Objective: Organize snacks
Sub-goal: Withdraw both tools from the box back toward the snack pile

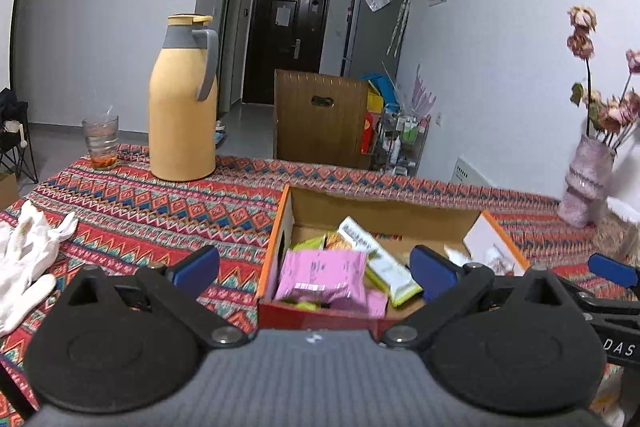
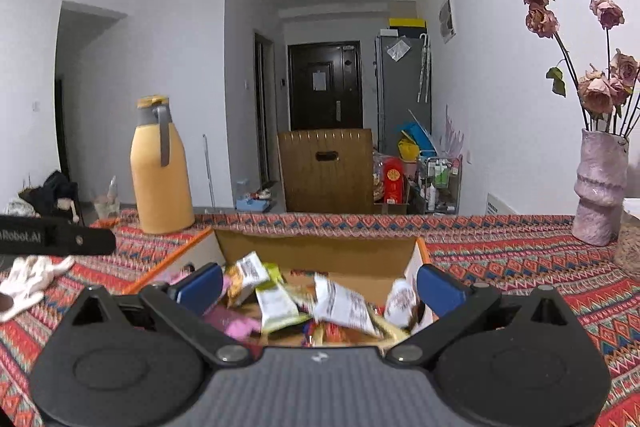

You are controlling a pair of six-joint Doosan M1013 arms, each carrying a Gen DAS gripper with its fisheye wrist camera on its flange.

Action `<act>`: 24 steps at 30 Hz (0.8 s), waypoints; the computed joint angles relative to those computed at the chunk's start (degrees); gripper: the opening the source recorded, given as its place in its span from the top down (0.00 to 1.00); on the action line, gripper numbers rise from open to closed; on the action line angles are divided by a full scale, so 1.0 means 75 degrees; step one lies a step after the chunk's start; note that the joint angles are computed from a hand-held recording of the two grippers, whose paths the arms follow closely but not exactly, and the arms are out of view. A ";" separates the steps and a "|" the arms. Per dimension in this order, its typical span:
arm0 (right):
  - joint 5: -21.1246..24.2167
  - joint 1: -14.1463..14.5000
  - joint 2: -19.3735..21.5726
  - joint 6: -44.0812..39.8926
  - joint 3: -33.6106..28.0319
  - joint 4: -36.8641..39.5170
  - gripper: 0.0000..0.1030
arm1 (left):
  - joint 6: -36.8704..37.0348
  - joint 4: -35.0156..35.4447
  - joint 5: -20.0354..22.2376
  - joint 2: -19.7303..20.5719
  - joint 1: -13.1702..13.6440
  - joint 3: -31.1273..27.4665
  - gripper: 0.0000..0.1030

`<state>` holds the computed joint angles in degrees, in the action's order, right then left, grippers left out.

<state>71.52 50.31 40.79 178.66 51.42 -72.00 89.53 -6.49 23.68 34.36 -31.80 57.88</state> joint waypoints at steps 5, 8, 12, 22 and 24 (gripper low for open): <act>0.0177 0.0118 -0.0006 -0.0003 0.0088 0.0358 0.00 | 0.0282 0.0057 0.0174 -0.0131 0.0042 0.0337 0.00; 0.0245 0.0167 -0.0018 0.0113 0.0181 0.0609 0.00 | 0.0679 -0.0225 0.0250 -0.0200 0.0085 0.0558 0.00; 0.0286 0.0183 -0.0041 0.0236 0.0341 0.1049 0.00 | 0.0845 -0.0316 0.0299 -0.0191 0.0124 0.0740 0.00; 0.0360 0.0101 0.0002 0.0252 0.0378 0.1765 0.00 | 0.0636 -0.0207 0.0380 0.0038 0.0156 0.0699 0.00; 0.0278 0.0072 0.0006 0.0264 0.0364 0.1816 0.00 | 0.0668 -0.0228 0.0356 0.0034 0.0150 0.0737 0.00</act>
<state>73.61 50.85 40.84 180.65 54.15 -58.39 94.54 -8.20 26.34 34.62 -30.67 63.40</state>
